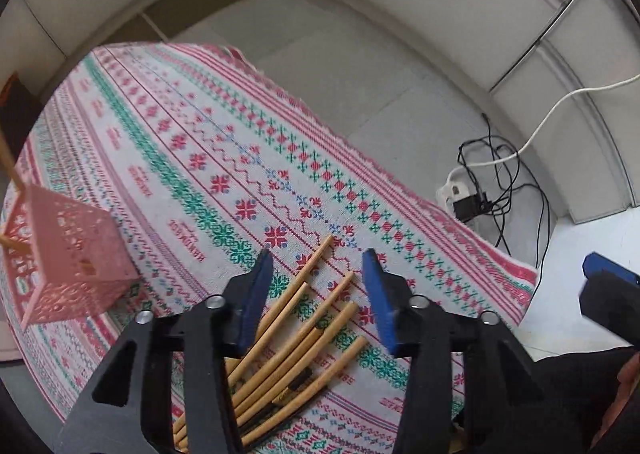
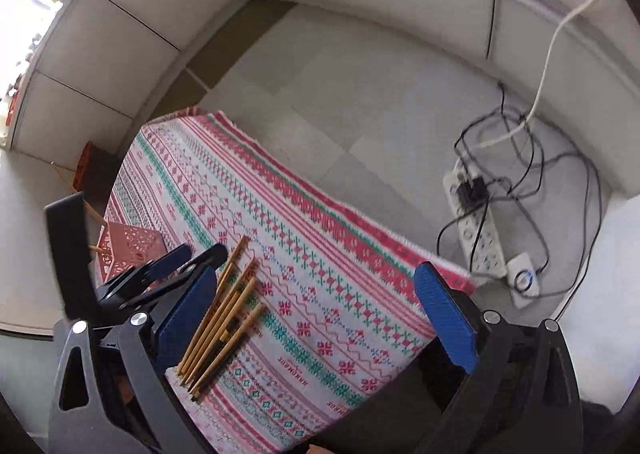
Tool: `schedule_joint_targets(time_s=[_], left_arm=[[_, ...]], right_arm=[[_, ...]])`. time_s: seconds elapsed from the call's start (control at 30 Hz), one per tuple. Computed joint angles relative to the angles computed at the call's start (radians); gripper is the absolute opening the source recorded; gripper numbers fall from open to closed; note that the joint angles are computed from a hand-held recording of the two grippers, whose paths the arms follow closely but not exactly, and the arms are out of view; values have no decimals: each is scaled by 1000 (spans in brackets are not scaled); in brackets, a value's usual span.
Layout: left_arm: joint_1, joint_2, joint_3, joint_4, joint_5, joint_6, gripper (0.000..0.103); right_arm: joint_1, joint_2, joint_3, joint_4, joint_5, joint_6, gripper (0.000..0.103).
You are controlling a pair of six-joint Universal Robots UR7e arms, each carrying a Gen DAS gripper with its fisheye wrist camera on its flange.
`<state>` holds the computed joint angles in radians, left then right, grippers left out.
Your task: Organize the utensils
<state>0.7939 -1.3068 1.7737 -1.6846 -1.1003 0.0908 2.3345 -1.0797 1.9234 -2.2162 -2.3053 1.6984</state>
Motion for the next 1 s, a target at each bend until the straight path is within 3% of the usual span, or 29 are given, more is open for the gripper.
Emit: schedule_joint_targets(time_s=[0.23,0.4,0.53,0.7,0.83,1.0], left_arm=[[20,44,23,0,38,14,13],[44,30,45,-64,10,52,11],[41,-19,75,-105,59,71,9],[36,-116,67,-127,71,72,7],[52,-187,31,-95,33,30,7],[52,-276,8,-82,-1,10,6]], right_arm=[[-40,1,51,-120,94,-24,96],[-52,0,63,-137,110,-12,96],[-64,15,60,-158,125,-27,96],[-87,56,49,-204,147,-72,96],[-117,109,45,-325,198,-144,94],[-120,171,13,-464,244,-240,83]])
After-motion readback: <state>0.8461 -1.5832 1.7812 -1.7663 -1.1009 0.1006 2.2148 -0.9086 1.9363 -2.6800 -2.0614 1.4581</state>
